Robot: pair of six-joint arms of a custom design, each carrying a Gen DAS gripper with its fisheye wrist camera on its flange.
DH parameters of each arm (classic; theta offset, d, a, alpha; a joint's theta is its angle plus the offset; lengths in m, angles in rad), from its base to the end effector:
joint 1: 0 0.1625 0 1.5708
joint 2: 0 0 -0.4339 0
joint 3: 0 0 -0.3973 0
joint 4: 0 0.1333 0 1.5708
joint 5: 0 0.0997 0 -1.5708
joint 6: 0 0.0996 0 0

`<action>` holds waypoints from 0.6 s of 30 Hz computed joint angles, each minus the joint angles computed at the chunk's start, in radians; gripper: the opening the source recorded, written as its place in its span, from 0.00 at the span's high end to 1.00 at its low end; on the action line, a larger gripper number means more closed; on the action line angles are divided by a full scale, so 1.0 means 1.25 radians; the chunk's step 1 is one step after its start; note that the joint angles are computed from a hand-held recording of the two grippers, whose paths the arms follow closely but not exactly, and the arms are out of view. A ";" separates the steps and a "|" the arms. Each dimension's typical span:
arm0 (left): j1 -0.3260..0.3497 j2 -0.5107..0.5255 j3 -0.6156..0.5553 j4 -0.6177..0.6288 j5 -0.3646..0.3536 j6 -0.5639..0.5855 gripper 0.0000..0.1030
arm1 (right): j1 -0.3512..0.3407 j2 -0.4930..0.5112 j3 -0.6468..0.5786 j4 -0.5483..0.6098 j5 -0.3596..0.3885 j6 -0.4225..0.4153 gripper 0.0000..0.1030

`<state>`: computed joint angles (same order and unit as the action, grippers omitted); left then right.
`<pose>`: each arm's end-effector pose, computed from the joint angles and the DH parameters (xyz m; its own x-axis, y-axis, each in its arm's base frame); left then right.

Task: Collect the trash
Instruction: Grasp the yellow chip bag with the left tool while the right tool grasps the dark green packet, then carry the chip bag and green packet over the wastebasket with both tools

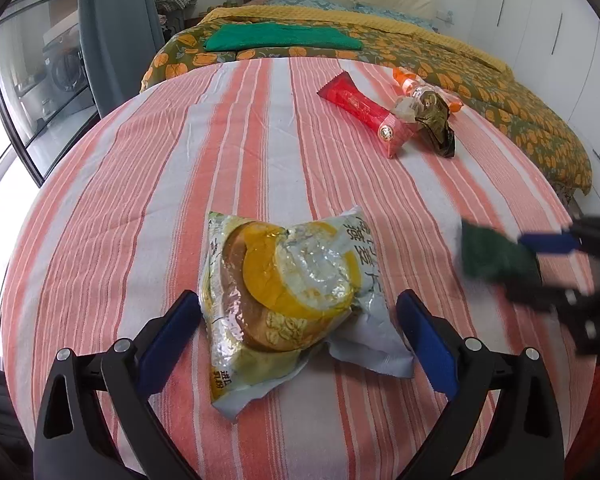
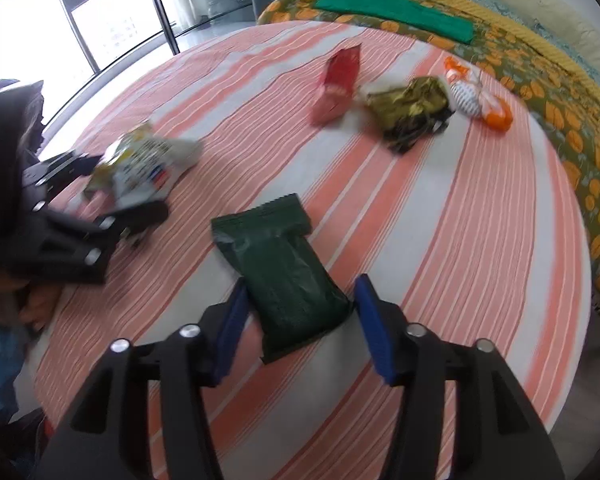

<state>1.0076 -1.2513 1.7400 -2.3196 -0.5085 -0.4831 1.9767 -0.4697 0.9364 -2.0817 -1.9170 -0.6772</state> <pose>-0.1319 -0.6215 0.3667 -0.7104 -0.3176 -0.6280 0.2099 0.7561 -0.6199 0.4252 -0.7375 0.0909 -0.4310 -0.8539 0.2919 -0.8527 0.4912 0.1780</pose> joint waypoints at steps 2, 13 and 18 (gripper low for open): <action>0.000 -0.016 0.013 -0.014 -0.006 -0.005 0.06 | -0.002 -0.012 0.005 0.024 0.007 0.001 0.40; -0.023 -0.072 0.063 -0.046 -0.018 0.087 0.05 | 0.024 0.045 -0.087 0.108 -0.025 -0.174 0.29; 0.000 -0.034 0.011 -0.024 -0.010 0.095 0.05 | 0.026 0.073 -0.130 0.156 -0.037 -0.118 0.58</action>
<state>1.0077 -1.2934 1.7544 -2.3493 -0.5214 -0.3647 2.0088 -0.3782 0.7735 -1.8866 -1.9638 -0.8246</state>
